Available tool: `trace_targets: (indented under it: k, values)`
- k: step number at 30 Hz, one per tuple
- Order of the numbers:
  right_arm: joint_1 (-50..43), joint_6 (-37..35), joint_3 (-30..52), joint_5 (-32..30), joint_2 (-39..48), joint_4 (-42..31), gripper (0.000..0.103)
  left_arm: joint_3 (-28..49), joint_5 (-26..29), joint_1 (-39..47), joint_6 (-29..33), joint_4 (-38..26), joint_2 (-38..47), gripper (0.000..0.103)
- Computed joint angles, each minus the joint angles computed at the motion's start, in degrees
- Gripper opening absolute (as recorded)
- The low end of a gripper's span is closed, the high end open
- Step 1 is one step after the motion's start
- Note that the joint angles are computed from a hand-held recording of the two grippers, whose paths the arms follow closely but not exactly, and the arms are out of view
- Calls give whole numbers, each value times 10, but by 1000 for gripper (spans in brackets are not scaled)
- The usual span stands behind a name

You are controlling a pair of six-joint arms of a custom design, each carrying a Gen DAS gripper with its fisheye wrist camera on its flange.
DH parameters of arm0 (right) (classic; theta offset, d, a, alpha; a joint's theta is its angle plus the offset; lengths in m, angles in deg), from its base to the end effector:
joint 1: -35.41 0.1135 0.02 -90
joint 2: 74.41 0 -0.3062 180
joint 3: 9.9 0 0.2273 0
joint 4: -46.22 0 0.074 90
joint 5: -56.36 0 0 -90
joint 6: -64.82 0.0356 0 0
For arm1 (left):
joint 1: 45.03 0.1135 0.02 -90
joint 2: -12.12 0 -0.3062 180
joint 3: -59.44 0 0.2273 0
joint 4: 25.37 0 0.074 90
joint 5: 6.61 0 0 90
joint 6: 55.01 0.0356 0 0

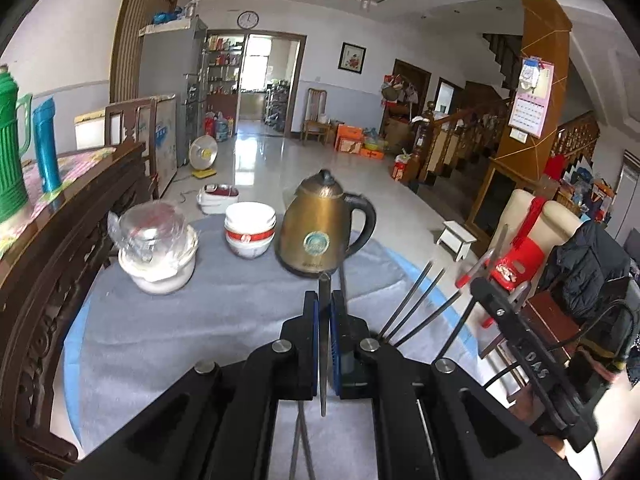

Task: Organize utensils
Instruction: 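Carry both held chopsticks up over the grey holder cup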

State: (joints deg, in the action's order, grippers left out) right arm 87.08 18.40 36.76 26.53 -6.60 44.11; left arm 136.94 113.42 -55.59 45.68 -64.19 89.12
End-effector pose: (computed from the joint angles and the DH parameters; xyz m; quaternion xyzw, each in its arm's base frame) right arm 0.1486 0.1382 0.2788 0.2241 0.7403 0.0694 0.6300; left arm 0.2530 -0.0653 0.3488 0.2713 0.8336 -0.2327 0.4212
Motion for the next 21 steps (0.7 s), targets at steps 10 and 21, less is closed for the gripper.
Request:
trace_targets:
  k: [10, 21]
  values:
    - [-86, -133, -8, 14, 20, 153, 6, 47, -44, -88, -74, 62, 25, 6]
    - [-153, -71, -24, -40, 102, 150, 6, -22, -116, -146, -103, 148, 103, 6]
